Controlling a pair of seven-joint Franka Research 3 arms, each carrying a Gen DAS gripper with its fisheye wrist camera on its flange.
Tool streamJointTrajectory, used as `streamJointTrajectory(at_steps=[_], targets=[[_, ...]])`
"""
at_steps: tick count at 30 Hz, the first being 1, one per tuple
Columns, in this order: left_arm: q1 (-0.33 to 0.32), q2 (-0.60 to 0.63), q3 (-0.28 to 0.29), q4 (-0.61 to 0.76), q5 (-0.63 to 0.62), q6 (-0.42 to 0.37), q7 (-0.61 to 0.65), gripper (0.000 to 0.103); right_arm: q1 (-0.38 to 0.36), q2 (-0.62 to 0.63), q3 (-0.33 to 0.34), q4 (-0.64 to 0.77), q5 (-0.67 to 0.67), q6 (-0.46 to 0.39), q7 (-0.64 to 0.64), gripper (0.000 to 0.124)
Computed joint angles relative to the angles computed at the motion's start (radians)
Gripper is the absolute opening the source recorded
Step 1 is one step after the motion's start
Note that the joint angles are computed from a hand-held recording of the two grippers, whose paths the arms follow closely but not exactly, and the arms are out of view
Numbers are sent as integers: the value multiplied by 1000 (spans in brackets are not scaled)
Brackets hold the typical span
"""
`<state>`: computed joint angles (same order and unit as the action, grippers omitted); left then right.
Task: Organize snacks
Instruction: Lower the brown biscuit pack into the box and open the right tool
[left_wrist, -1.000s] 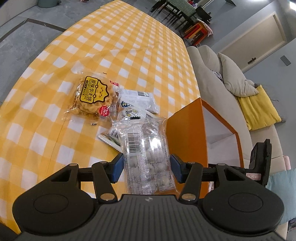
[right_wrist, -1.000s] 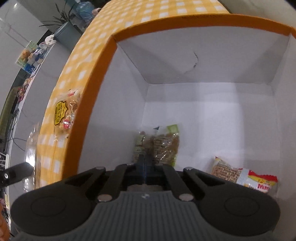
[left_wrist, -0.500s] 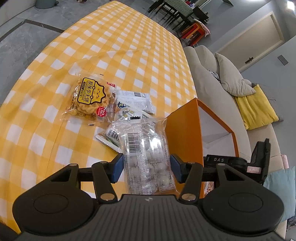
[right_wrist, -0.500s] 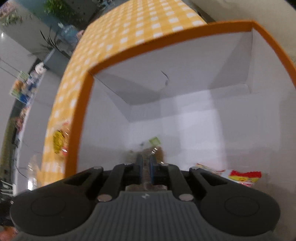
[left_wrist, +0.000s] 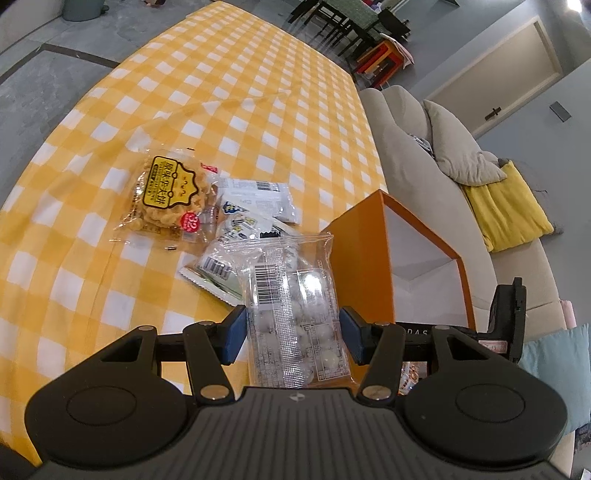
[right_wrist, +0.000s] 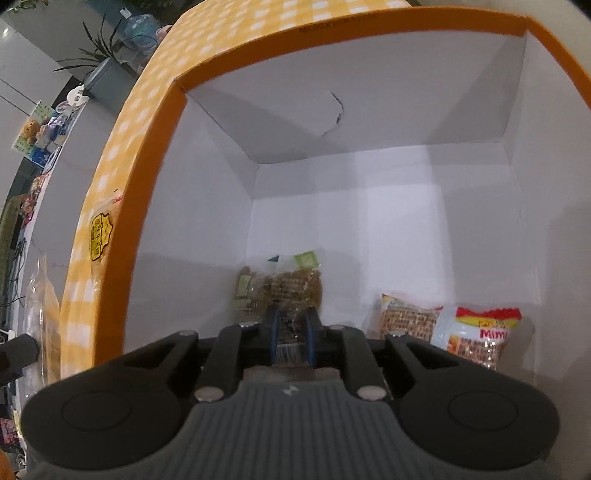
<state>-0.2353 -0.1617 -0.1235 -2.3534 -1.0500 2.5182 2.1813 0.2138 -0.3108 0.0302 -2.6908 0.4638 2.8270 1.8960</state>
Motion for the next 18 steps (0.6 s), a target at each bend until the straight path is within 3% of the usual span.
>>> streamJointTrajectory(at_steps=[2, 4, 7, 10, 18], targets=[[-3, -7, -2, -1, -1, -1, 3, 62, 15, -17, -21, -17, 49, 7, -8, 19], [-8, -19, -5, -3, 6, 1, -5, 62, 16, -29, 0, -31, 50, 46, 12, 19], [-24, -41, -2, -9, -5, -7, 15, 62, -18, -149, 37, -107, -1, 70, 56, 22], [-40, -61, -7, -15, -7, -6, 6, 62, -39, -275, 51, -164, -32, 79, 86, 34], [-130, -81, -34, 0, 17, 46, -26, 62, -134, -543, 89, -275, -124, 70, 145, 36]])
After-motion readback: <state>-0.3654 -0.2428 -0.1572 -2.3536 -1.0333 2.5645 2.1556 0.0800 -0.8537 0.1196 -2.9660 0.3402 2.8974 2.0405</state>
